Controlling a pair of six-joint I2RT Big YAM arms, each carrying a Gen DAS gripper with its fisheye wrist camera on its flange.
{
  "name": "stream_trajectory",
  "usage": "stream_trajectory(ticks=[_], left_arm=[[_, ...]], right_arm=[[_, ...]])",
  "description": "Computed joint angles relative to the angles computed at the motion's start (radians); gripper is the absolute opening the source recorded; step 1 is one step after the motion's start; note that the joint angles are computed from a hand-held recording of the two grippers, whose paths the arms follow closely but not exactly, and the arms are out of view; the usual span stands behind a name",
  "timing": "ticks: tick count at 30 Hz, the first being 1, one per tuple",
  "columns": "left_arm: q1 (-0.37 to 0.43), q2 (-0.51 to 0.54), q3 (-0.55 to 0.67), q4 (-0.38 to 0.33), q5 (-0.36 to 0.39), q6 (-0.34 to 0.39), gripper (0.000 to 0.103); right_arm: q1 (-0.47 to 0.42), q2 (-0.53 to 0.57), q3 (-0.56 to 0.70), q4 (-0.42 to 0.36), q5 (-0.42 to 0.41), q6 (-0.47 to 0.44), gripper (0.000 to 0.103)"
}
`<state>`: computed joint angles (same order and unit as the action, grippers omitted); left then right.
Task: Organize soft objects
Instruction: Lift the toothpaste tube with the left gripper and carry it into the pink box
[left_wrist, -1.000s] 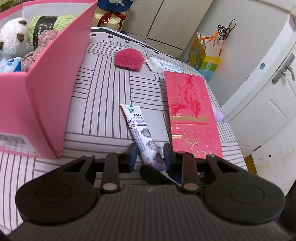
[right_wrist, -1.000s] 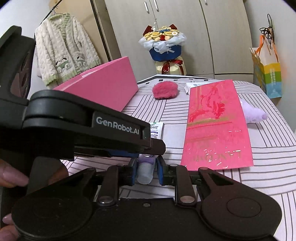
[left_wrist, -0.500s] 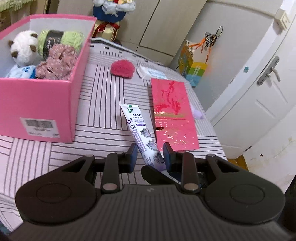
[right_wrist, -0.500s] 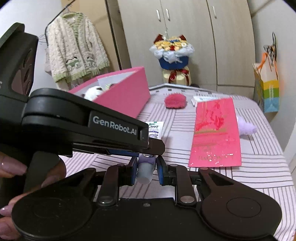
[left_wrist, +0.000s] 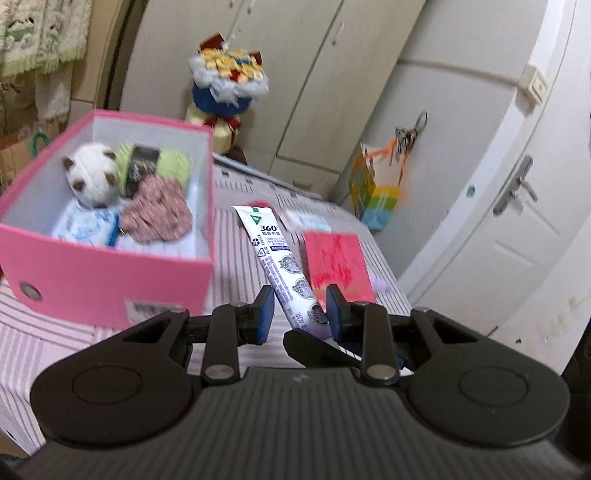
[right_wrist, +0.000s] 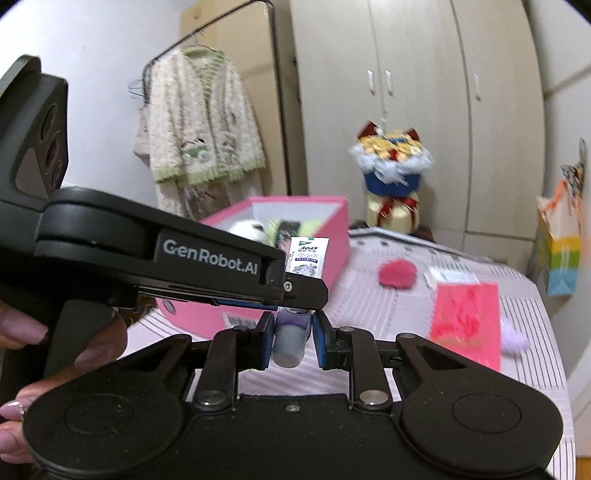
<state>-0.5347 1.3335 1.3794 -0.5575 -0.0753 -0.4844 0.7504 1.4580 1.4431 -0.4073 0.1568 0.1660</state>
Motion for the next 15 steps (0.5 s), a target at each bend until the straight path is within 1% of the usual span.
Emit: stream_trajectory(ticks=[5,9,12,15], left_arm=[[0.063,0.000,0.027,-0.007,0.027,0.019,0.028],[0.115,0.021,0.066,-0.021,0.039,0.029,0.028],[0.160,0.049,0.105,-0.041,0.065,0.027,0.028],[0.211,0.097,0.165,-0.084,0.114,0.020,0.028]], right_arm=[[-0.004,0.077,0.111,-0.014,-0.051,-0.036,0.026],[-0.015,0.163,0.234,-0.053,-0.103,-0.054,0.026],[-0.025,0.235,0.348,-0.109,-0.147,-0.066,0.026],[-0.040,0.321,0.482,-0.192,-0.197,-0.070,0.026]])
